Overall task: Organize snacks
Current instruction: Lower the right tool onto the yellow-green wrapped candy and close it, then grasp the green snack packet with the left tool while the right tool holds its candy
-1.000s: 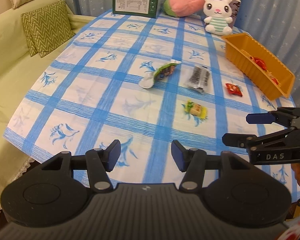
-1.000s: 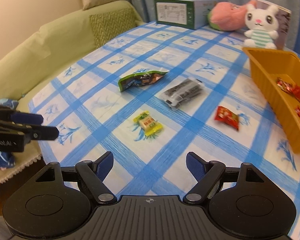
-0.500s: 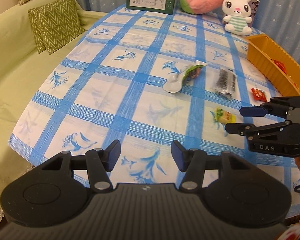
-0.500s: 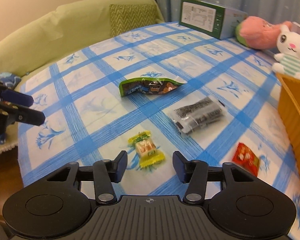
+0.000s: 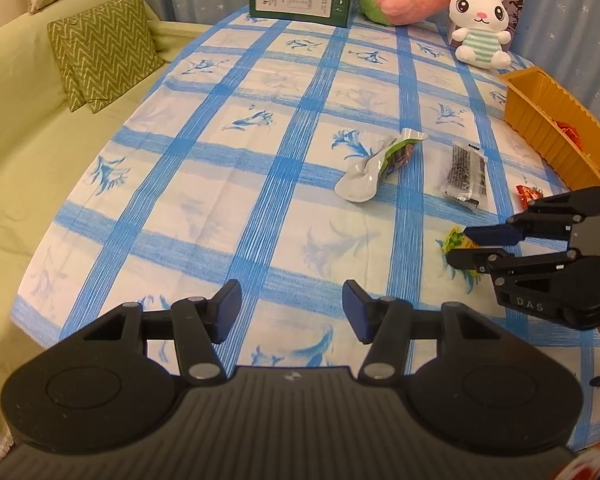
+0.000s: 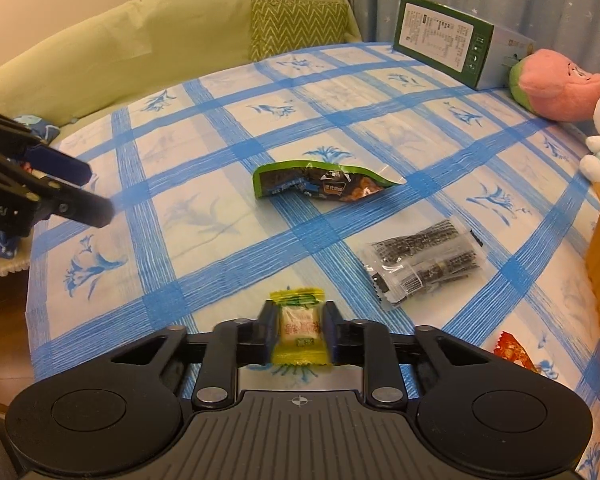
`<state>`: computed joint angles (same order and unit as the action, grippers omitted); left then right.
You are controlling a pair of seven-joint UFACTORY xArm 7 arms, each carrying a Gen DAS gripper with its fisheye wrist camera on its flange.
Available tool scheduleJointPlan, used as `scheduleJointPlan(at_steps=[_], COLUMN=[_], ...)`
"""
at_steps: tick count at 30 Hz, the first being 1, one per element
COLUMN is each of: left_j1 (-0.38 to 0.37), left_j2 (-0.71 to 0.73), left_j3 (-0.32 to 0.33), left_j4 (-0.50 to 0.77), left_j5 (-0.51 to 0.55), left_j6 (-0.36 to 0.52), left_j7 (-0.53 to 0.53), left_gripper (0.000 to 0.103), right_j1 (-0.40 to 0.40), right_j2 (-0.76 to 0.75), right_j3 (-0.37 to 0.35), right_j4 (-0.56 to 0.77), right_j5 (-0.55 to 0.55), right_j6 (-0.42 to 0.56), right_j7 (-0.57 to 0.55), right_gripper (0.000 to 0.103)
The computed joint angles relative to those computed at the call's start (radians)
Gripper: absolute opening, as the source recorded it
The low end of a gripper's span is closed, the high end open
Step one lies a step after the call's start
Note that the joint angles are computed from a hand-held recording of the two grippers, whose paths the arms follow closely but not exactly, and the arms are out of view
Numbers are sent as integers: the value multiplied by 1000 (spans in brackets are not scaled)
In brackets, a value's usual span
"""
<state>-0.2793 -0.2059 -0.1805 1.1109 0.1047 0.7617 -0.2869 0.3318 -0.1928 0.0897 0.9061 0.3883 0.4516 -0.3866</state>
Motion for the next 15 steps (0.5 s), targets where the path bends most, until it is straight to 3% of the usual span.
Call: scheduleJointPlan(at_steps=[7,15], left_j1=[-19,-47], left_j2=[81,228], left_j3=[10,11], left_j4=[67,203], left_j5=[-33,-97], left_j6=[-44,-103], left_j7=[105,315], left_gripper=[52,52], right_j1=[-17,-91], right_j2=[-35,-162], right_j3=[-5,-5], right_j4=[-20,-92], right_j5=[4,-98], right_j6=[4,-1], right_j7=[86,335], right_gripper=[21,21])
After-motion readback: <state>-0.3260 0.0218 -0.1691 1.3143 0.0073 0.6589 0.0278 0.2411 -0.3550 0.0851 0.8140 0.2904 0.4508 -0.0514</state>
